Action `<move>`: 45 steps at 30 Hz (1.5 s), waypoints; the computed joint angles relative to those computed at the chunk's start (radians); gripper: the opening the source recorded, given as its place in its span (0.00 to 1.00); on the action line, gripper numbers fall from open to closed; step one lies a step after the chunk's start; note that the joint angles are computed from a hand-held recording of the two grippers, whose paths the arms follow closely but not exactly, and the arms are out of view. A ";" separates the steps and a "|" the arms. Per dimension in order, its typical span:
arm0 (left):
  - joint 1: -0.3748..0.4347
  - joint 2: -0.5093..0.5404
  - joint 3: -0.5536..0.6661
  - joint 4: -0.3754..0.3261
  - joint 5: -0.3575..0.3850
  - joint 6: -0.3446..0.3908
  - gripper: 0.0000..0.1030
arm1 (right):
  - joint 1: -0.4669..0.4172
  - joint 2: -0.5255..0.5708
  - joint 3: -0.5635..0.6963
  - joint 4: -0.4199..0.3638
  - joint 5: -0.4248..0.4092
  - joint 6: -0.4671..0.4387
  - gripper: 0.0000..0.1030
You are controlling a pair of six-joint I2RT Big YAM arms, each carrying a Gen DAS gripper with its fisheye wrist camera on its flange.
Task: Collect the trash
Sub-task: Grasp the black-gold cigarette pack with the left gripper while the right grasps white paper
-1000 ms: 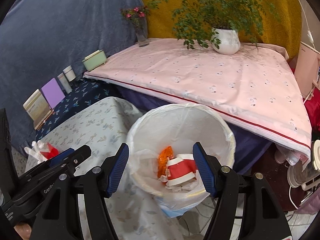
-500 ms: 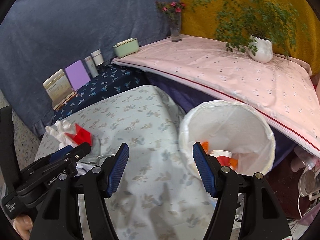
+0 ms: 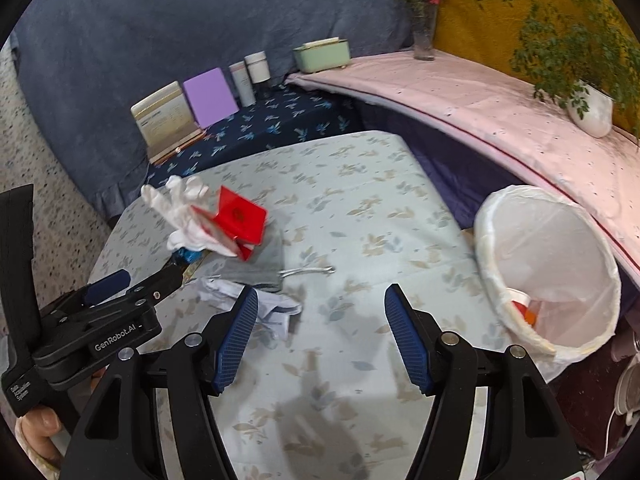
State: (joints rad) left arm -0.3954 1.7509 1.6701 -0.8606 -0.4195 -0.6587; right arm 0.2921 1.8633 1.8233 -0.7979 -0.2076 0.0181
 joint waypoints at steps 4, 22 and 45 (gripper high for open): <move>0.028 -0.014 -0.039 0.004 0.016 -0.005 0.81 | 0.027 0.022 0.017 -0.015 0.008 -0.004 0.61; 0.162 0.078 -0.042 0.010 0.154 0.099 0.90 | 0.095 0.176 0.142 -0.070 0.052 -0.035 0.62; 0.112 0.086 -0.010 0.025 0.175 0.157 0.54 | 0.088 0.162 0.133 -0.078 0.015 -0.061 0.27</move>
